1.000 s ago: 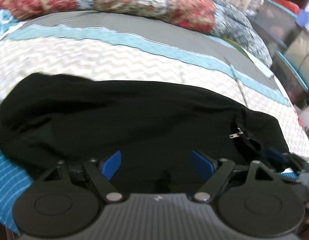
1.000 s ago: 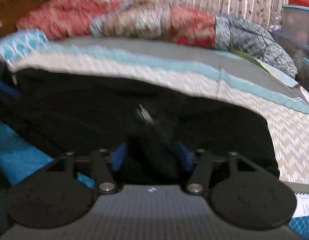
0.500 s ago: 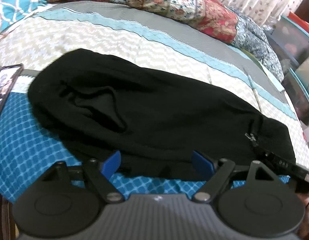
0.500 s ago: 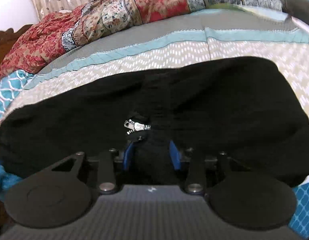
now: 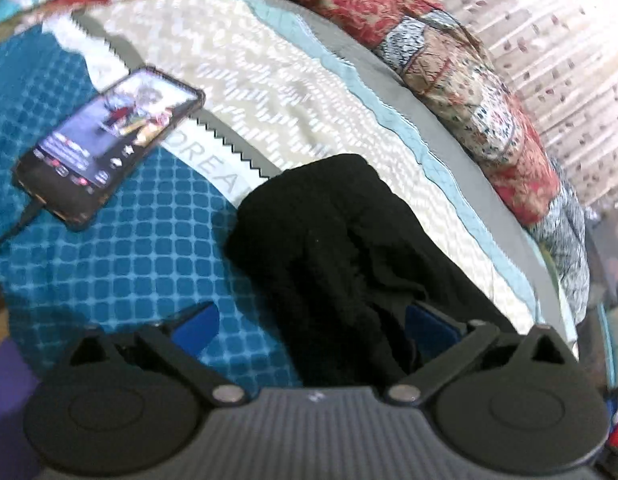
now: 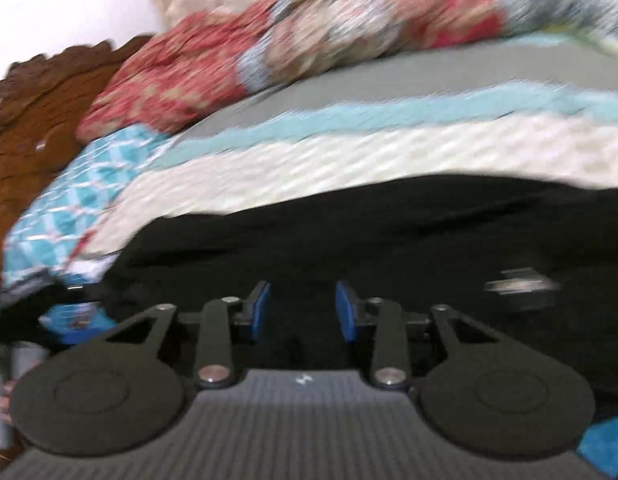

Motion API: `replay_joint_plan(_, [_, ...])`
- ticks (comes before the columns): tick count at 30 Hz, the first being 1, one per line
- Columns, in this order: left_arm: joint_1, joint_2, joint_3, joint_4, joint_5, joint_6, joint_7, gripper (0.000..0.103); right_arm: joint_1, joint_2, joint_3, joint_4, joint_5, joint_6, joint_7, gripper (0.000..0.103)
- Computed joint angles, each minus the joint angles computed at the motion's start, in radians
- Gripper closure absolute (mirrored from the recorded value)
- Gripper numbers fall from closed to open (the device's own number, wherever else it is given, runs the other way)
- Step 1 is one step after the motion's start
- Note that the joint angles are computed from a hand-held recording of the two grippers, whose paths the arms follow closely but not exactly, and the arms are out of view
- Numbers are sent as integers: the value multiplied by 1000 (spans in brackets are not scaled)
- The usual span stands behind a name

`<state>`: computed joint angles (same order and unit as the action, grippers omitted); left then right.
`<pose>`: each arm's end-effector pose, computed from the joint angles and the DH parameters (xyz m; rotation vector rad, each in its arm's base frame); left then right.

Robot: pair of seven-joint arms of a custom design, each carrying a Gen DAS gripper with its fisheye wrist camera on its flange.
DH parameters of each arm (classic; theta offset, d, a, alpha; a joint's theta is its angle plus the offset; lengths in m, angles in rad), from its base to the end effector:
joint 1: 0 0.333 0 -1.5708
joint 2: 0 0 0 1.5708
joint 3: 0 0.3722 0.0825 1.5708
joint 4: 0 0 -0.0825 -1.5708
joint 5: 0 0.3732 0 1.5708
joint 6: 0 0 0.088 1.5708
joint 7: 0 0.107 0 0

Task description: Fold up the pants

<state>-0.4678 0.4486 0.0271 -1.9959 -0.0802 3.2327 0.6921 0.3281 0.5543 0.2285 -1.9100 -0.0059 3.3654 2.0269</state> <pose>0.6140 -0.2836 0.3864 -2.4411 1.4261 -1.1690 0.6106 0.3469 0.3775 -1.5885 1.5651 -0.1931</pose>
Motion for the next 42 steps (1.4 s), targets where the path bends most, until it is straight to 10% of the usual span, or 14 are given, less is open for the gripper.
replay_joint_plan(8, [93,78,-115,66,-11,82,56,4,-133,244,289,368,56,-231,-59,73])
replay_joint_plan(13, [12,96,-21,67,-54,91,85,61,-113,307,289,453,136,-363,-15,78])
replay_joint_plan(18, [129,102,-154,47,-51,161,105,81,-121,296,299,399,270,-305,-55,95])
replay_joint_plan(26, [-93,101,31,143,-57,171,348,82,-168,293,370,357,357,-253,-135,91])
replay_joint_plan(32, [-266,140,145,238,-17,123,587,81,-343,238,517,133,373,35,-107,81])
replay_joint_plan(39, [-464,235,323,350,103,-65,626,52,-392,50,438,-148,390,225,18,57])
replay_joint_plan(42, [-401,169,240,263,152,15,642,38,-442,42,467,-216,339,294,100,49])
